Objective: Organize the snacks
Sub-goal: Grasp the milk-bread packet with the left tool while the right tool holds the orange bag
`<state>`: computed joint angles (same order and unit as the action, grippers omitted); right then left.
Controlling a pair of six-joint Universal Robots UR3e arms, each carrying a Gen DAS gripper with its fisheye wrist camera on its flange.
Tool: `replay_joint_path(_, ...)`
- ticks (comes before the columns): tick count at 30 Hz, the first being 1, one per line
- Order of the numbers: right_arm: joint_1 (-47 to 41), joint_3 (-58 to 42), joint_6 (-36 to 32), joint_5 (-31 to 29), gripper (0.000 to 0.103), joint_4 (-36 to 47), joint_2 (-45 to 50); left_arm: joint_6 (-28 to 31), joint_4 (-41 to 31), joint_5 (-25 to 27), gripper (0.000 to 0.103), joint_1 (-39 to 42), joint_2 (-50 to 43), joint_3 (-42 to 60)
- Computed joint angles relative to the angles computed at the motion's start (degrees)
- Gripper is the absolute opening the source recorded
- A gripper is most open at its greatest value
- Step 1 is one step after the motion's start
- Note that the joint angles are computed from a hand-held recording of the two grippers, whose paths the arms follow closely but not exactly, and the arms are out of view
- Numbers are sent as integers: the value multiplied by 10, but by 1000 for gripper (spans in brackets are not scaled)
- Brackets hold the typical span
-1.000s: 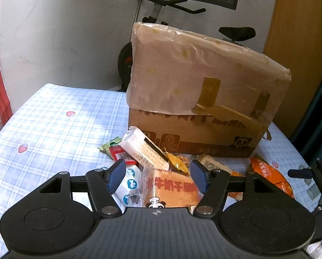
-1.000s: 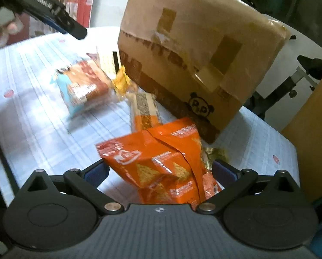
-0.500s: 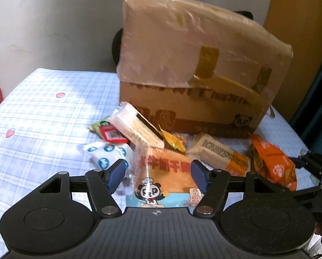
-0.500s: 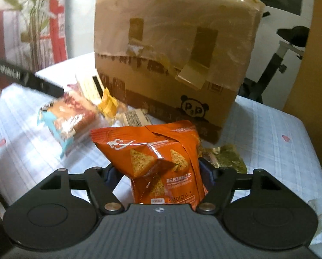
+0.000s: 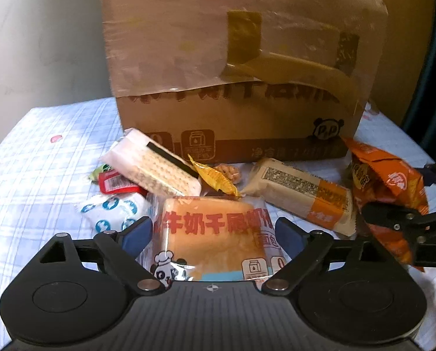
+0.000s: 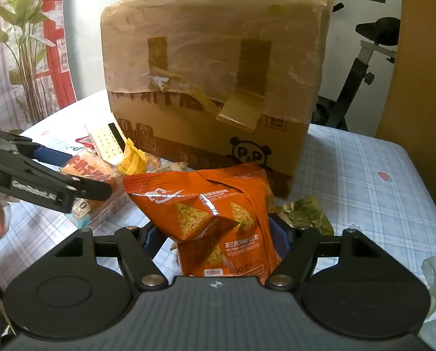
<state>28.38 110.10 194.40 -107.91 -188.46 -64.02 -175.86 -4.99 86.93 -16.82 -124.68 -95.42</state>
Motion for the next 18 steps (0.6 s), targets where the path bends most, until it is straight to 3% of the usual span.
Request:
replay_joint_path(6,-3,-2,2,4,73,3,-2,-3,-15,20,97,-10,-31,36)
replay_joint_path(10,-3,-1,3,4,73,3,-3,-9,-9,2,81,2,-21,23)
replay_joint_path(18,2,-4,2,-8,73,2,-11,-16,3,-23,77,25,17,-20)
